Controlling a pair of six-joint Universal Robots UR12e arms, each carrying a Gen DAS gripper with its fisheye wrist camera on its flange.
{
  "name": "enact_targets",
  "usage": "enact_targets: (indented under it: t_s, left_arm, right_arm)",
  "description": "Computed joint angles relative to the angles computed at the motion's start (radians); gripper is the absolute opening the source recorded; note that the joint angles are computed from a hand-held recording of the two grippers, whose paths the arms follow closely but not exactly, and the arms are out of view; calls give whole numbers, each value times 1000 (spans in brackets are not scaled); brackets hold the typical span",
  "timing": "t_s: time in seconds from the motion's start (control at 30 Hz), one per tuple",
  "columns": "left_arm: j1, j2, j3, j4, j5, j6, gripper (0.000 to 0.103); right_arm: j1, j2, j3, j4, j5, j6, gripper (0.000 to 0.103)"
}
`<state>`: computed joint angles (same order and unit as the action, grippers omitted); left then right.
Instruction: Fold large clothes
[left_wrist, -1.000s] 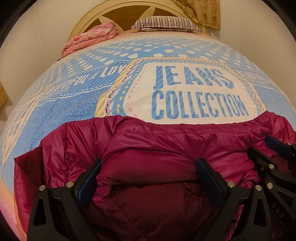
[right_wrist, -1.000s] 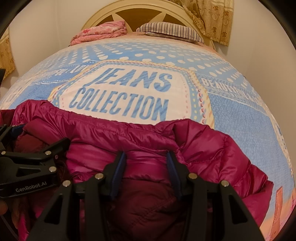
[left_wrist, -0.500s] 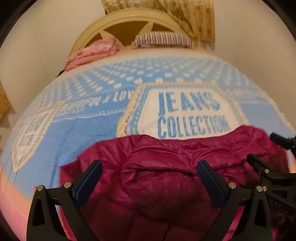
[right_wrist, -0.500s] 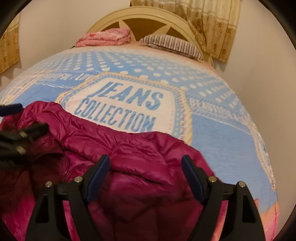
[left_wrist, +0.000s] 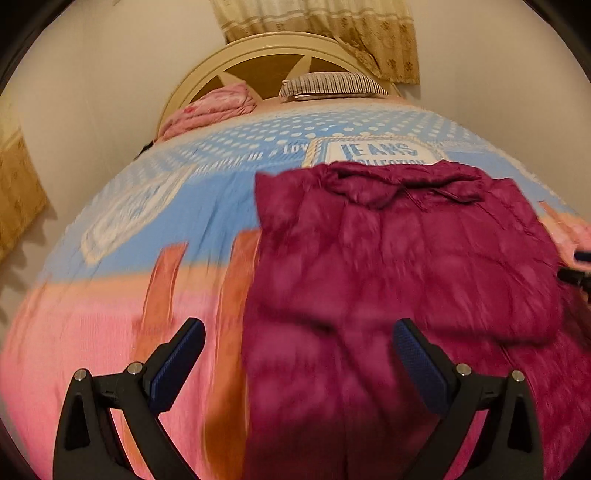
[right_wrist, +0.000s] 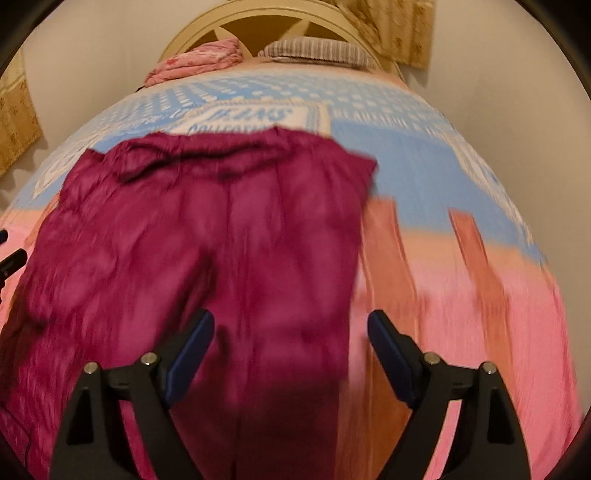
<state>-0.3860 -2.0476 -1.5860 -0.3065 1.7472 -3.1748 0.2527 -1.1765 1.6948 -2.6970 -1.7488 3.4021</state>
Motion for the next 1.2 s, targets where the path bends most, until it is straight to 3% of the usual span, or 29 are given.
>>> enact_targets:
  t_s: [0.37,0.83,1.13,1.17,1.2]
  left_arm:
    - [-8,96,-177,55,-17,-56,102]
    - [-2,212,-374,103,-8,-41,102]
    - [24,260,-457,143,-107,-63,101]
    - [24,263,-460,151,-117,-61,100]
    - [25,264,-463,156,-132,-52,88]
  right_arm:
    - [54,-99,169,-51,-66,109,87]
    - [87,-176,299,-107,-58,231,87]
    - [120,-228,375,-130,-36,268,83]
    - [121,-234,381,-130,-25,267,82]
    - [123,-238,386,-129,-18,266,78]
